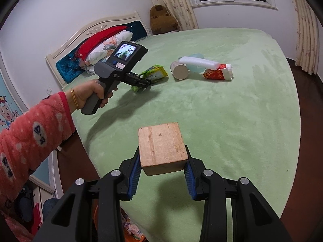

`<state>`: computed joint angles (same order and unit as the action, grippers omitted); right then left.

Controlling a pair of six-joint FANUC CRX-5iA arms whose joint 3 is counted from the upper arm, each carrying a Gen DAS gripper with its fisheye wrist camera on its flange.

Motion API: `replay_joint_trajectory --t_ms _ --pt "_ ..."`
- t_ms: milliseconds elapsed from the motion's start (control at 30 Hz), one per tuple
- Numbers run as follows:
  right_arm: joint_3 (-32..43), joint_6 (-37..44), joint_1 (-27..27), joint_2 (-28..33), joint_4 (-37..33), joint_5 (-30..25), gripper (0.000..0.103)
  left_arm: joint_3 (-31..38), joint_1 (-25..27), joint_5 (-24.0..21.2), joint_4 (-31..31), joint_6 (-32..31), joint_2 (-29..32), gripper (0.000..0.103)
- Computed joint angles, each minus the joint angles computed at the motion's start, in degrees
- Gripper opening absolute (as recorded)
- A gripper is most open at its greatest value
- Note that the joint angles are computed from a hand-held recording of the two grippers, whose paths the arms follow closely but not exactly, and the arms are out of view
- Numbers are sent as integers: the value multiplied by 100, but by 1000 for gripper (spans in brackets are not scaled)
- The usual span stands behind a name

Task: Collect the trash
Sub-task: 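Carry the snack bag and block to the bucket and release both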

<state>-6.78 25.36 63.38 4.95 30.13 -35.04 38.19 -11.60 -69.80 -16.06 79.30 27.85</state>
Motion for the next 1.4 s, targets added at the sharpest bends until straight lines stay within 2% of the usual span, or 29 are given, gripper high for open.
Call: replay_joint_trajectory --t_ms 167,400,700,900,1133,1300,1400 --pt "-68 -107 16 -62 87 23 38 -246 -44 116 -207 289 -346 38" --pt "-160 -293 138 -152 380 64 38 -1119 -23 356 -271 428 -1324 38" --pt "-19 -148 473 -121 397 -2 38 -3043 313 812 651 341 -3177 38" --pt "171 181 751 -1 202 -122 38 -4320 512 960 1097 364 -4368 38" --pt "441 617 1090 259 -235 -348 38 -5720 847 861 1626 541 -5440 38" --pt "647 979 1258 508 -722 -534 38 -6453 1177 681 1924 675 -5873 38" --pt "790 1211 1308 679 -1058 -649 38 -6724 1181 572 1906 860 -5978 38"
